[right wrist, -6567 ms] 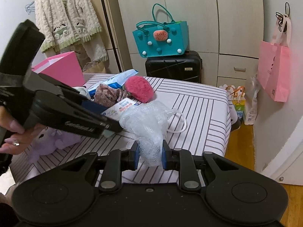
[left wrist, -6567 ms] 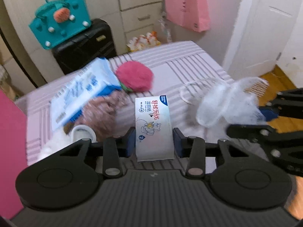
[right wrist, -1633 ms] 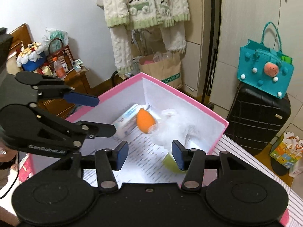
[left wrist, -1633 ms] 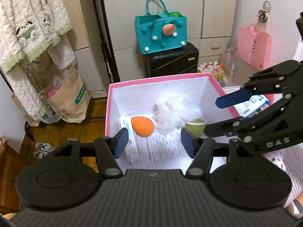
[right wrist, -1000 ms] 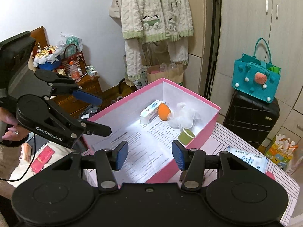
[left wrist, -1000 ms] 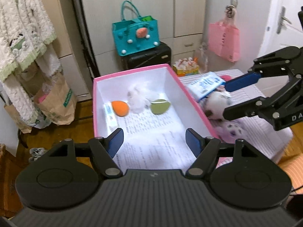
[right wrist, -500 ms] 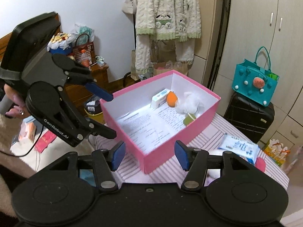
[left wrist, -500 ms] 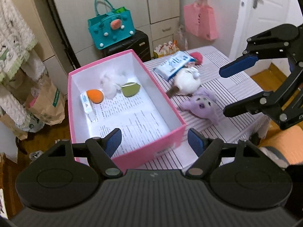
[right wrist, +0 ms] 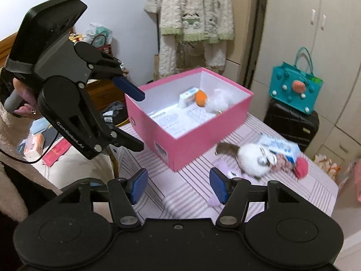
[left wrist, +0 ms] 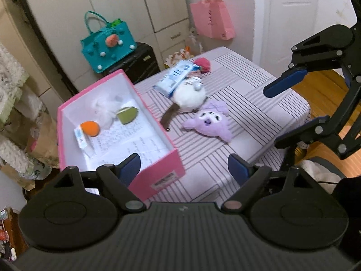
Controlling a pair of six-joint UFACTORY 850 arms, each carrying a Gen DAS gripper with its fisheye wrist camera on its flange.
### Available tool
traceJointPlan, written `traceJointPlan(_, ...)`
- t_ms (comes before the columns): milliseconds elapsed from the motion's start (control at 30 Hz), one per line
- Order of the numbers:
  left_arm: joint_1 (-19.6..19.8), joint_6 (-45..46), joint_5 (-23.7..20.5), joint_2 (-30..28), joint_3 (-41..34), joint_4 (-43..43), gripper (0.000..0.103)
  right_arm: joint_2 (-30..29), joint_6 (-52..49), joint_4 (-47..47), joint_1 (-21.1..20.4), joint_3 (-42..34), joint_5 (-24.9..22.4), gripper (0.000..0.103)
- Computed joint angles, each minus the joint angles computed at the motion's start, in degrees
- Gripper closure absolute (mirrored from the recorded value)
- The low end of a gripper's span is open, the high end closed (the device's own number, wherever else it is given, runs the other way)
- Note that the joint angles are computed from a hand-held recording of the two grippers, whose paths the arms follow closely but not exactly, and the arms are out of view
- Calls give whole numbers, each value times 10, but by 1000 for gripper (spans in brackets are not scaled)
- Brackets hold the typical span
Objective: Organize soft objects
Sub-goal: 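Move the open left tool from the box down to the purple plush toy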
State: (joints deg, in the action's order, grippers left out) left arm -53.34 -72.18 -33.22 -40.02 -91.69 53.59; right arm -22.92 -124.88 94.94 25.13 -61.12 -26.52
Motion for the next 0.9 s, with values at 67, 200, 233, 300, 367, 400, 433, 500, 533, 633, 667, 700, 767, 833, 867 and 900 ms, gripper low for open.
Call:
traceJointPlan(67, 2, 19, 8, -10, -13, -19, 18, -3, 1, 5, -8, 6, -7, 36)
traceJointPlan(200, 5, -9, 26, -29, -29, 1, 19, -17, -8, 16, -26, 6, -22, 34)
traceJointPlan(233, 5, -23, 24, -36, -36, 8, 19, -22, -16, 21, -31, 5, -27, 34)
traceJointPlan(300, 10, -43, 37, -46, -43, 13, 19, -34, -16, 23, -41, -1, -38, 33)
traceJointPlan(367, 15, -55, 56, -54, -50, 15, 19, -48, -9, 17, -49, -11, -47, 33)
traceJointPlan(400, 16, -63, 60, -59, -56, 20, 19, -53, -17, 24, -52, -14, -47, 33)
traceJointPlan(433, 15, -81, 61, -64, -61, 37, 19, -57, -31, 33, -54, -16, -47, 32)
traceJointPlan(500, 13, -111, 55, -74, -72, 67, 19, -66, -59, 49, -60, -20, -50, 31)
traceJointPlan(533, 13, -124, 54, -80, -79, 79, 19, -72, -71, 54, -63, -22, -53, 31)
traceJointPlan(633, 14, -148, 61, -99, -100, 102, 19, -91, -111, 83, -69, -33, -65, 29)
traceJointPlan(667, 14, -161, 61, -107, -109, 113, 19, -101, -121, 88, -71, -39, -72, 28)
traceJointPlan(700, 14, -175, 62, -115, -117, 123, 19, -112, -128, 88, -73, -46, -81, 28)
traceJointPlan(767, 15, -189, 63, -132, -136, 122, 19, -135, -154, 101, -75, -60, -93, 28)
traceJointPlan(833, 20, -173, 69, -149, -161, 90, 19, -149, -206, 127, -78, -64, -100, 28)
traceJointPlan(867, 21, -187, 71, -154, -167, 97, 19, -156, -232, 144, -81, -66, -108, 28)
traceJointPlan(900, 21, -214, 67, -159, -171, 119, 18, -165, -244, 155, -85, -72, -121, 28)
